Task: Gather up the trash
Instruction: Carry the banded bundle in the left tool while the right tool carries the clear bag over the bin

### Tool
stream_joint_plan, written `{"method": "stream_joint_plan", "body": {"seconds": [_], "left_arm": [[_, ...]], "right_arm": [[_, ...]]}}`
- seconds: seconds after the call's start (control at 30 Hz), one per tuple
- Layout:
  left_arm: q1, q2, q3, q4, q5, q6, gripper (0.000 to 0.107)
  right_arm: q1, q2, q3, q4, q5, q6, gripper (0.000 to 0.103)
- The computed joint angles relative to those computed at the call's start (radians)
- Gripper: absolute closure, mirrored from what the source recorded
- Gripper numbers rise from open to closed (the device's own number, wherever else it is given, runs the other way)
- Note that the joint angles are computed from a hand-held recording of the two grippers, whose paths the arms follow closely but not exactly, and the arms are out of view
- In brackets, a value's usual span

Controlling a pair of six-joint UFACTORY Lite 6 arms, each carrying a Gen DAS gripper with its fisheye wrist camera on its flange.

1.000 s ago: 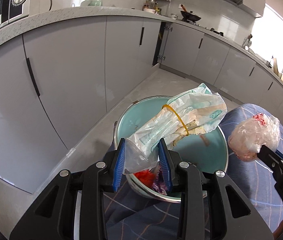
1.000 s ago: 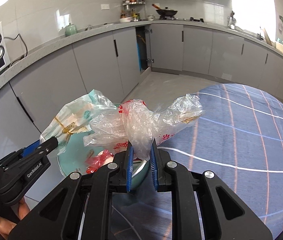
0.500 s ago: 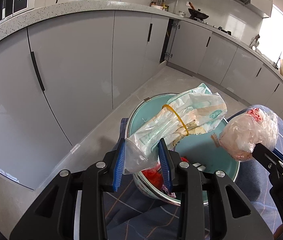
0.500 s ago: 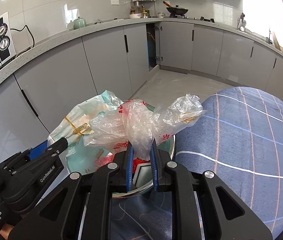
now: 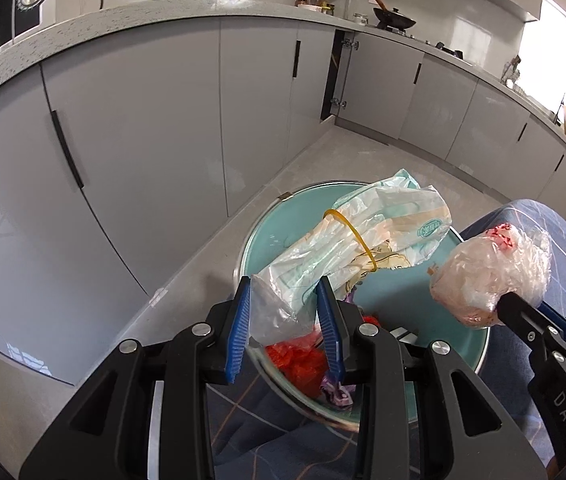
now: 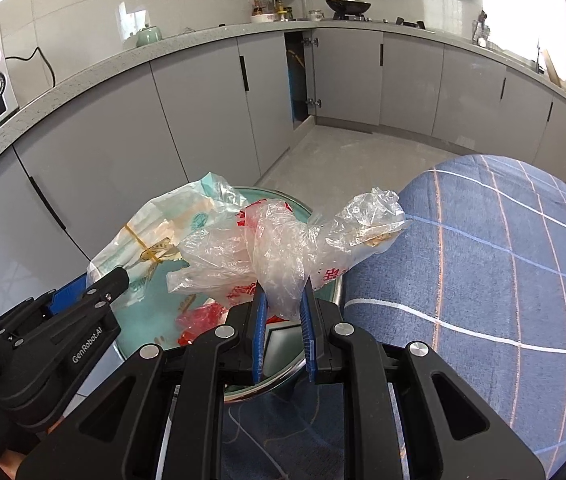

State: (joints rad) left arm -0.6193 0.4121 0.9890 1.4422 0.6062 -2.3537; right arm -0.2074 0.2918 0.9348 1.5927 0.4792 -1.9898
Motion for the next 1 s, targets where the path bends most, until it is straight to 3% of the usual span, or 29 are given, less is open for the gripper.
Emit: {"method": "stream_joint_plan", "body": {"seconds": [0.5,1.0], "left_arm": [[0.046,0.160,0.205,-0.127,-0.022,0.183,0.074],[0.099,0.222,0.243,-0.189,-0.056,0.235,0.074]], "right_arm": [[0.036,0.119,0.124,-0.076,-0.049,0.101,0.086],[0.078,0.238,0.259,-0.251,-0.065,0.318,0.086]]}}
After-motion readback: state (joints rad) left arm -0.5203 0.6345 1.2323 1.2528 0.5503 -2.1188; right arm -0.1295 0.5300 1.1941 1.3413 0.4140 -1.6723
